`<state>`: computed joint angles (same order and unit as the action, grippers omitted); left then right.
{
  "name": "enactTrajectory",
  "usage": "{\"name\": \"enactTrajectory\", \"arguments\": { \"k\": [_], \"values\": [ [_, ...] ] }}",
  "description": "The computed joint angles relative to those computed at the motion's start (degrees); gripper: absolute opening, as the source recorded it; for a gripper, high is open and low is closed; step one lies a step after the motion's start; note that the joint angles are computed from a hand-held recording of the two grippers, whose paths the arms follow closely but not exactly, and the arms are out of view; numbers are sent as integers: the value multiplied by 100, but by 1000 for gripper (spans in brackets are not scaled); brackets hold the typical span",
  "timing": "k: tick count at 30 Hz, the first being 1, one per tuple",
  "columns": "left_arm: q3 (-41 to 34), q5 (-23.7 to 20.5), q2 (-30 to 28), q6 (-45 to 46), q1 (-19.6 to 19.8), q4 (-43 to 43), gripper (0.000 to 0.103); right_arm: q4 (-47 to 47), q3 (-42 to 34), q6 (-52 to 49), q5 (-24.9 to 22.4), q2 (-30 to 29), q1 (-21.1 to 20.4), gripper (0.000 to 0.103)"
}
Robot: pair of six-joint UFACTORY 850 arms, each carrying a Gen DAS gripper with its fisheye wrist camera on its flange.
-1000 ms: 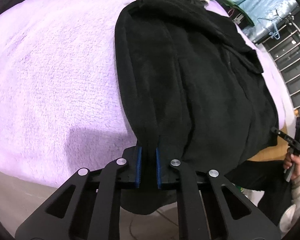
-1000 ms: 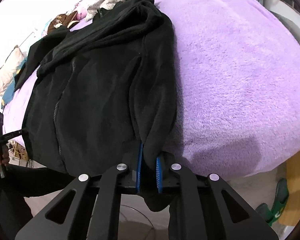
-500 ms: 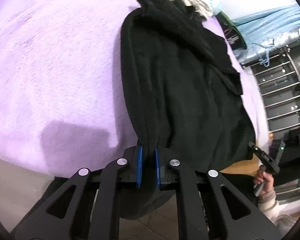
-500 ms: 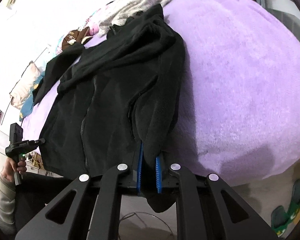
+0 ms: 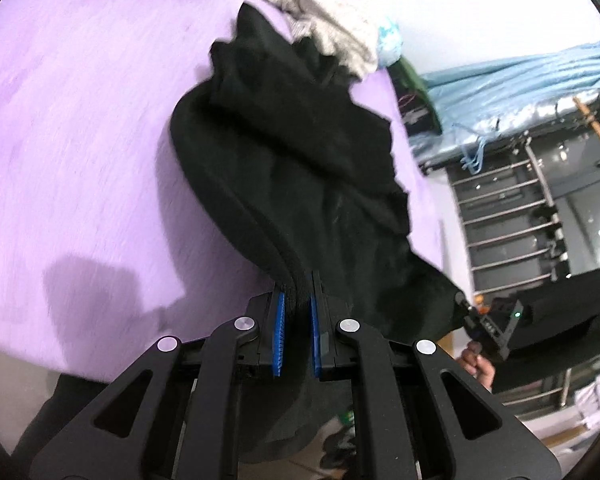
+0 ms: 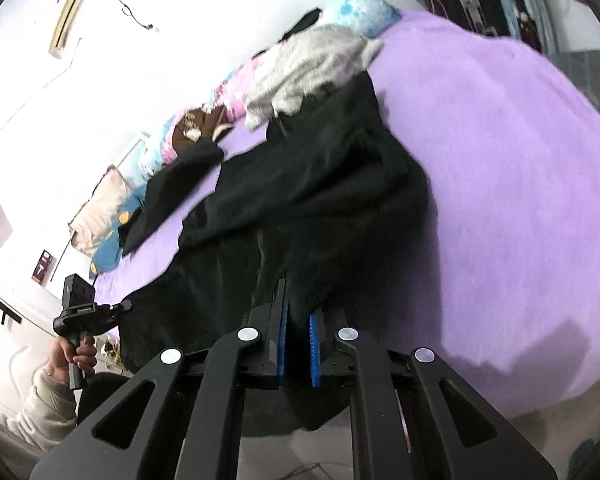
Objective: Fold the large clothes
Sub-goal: 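Lift the jacket side with both tools and fold it over the body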
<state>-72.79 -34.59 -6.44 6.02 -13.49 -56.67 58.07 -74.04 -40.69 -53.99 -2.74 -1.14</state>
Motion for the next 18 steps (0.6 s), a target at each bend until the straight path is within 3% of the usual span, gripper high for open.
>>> {"name": "enactTrajectory", "arguments": {
  "k": [4,9,18],
  "values": [
    [-426,-35,-198,87,114,-183,9,-15,-474,20,-26,-245,-39,8],
    [-1322,-140,-655,-601,180,818,9,-290,-1182,124,88,-610,43,7],
    [-3260,-591,-1873,-1269,391,1547,9,-587,-3006,570,-18,-1824,308,7]
  ]
}}
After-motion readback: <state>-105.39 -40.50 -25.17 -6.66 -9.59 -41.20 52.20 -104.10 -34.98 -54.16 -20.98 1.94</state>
